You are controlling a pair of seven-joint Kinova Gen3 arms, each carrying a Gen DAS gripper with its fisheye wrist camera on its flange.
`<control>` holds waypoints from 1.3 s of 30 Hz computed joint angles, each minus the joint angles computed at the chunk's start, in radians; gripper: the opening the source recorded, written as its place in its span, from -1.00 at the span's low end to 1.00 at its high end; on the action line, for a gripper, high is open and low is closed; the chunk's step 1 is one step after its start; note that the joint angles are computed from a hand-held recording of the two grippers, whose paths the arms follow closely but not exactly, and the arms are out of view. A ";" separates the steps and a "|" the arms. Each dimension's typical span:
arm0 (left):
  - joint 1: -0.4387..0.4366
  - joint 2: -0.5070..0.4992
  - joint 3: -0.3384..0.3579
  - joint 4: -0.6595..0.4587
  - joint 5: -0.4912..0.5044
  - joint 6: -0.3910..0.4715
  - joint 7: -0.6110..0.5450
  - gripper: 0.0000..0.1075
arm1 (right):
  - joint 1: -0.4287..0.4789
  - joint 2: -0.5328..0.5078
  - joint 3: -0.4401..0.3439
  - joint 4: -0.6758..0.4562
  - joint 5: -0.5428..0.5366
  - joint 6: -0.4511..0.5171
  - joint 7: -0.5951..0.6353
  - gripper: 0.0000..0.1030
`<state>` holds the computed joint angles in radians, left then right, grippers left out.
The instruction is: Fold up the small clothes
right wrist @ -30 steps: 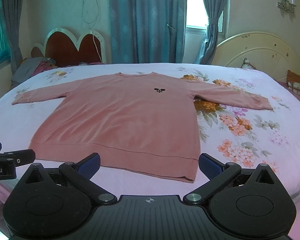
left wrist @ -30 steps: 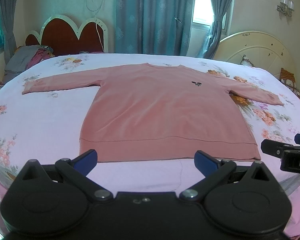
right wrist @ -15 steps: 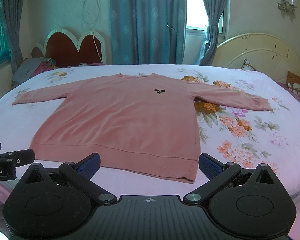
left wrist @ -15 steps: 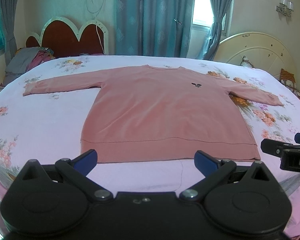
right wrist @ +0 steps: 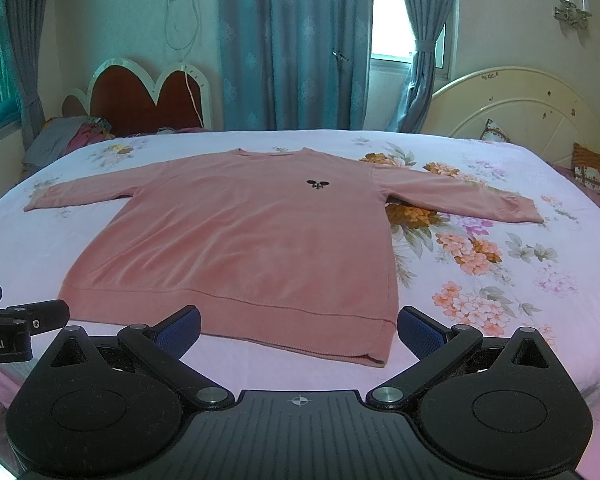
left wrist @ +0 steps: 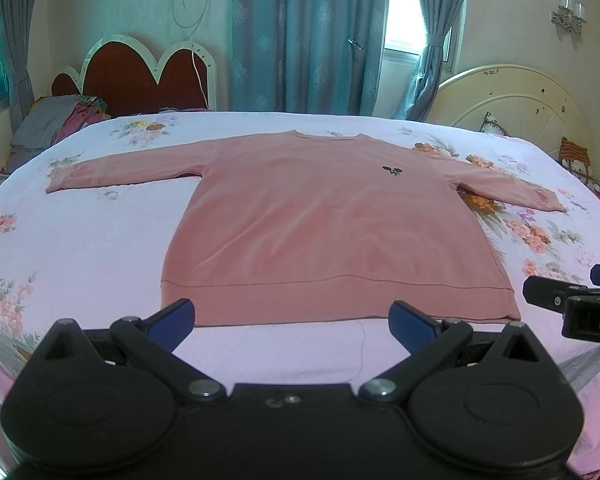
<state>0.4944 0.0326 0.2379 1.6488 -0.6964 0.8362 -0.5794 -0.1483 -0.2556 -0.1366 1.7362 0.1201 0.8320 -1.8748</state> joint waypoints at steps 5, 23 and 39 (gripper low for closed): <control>-0.001 0.000 0.000 0.000 0.003 0.000 -0.003 0.91 | 0.000 -0.001 0.000 -0.003 0.001 0.005 0.000 1.00; 0.002 0.001 0.000 -0.007 0.001 0.007 -0.004 0.91 | 0.000 -0.001 0.001 -0.003 0.000 0.003 0.002 1.00; -0.001 0.005 -0.005 -0.005 0.013 -0.006 -0.023 0.91 | -0.003 -0.003 -0.007 -0.001 0.010 0.009 -0.007 1.00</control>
